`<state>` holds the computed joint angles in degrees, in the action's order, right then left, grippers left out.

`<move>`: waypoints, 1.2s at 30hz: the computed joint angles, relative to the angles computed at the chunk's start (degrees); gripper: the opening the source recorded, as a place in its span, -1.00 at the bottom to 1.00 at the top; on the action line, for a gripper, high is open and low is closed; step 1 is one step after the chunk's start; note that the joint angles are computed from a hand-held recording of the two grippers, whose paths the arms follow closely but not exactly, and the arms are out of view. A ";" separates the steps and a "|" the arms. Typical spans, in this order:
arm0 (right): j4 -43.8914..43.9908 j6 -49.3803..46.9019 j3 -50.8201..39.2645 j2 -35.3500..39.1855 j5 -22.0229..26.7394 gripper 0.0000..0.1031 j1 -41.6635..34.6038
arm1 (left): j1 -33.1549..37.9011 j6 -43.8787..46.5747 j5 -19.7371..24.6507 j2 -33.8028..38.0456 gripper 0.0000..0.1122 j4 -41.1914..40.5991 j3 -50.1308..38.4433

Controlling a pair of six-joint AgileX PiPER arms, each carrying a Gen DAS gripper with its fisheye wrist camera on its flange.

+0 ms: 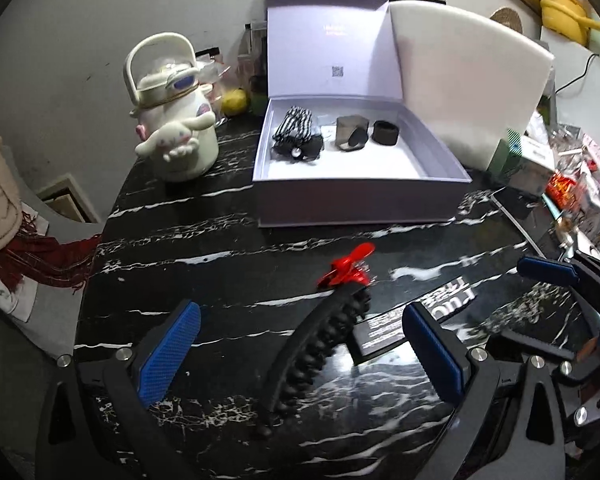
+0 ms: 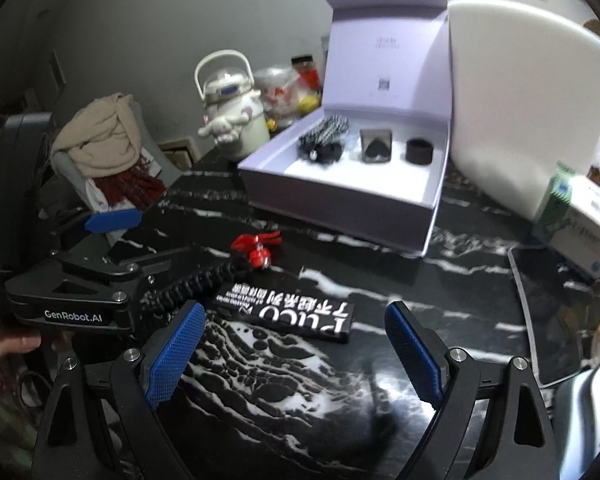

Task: Organize rigid objects
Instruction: 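Approach the black comb clip with the left gripper while the right approaches the printed black box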

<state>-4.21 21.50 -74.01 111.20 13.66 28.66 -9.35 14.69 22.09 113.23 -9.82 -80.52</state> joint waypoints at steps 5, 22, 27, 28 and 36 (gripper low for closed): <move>3.05 -2.73 -2.76 3.70 0.93 0.99 0.79 | 1.56 3.25 1.52 2.04 0.83 -3.22 -0.95; -18.38 19.25 -14.76 13.12 6.51 1.00 4.58 | 3.88 -5.87 1.02 4.01 0.83 5.90 0.03; -22.62 20.63 -18.66 15.42 10.92 1.00 5.38 | 4.01 -6.10 1.18 4.61 0.83 6.91 -0.23; -22.78 20.19 -19.30 15.76 11.75 1.00 5.41 | 4.13 -5.10 1.83 5.14 0.83 5.78 -0.90; -22.59 18.34 -16.91 14.20 13.31 1.00 4.73 | 5.06 4.16 5.93 7.20 0.83 -4.86 -3.87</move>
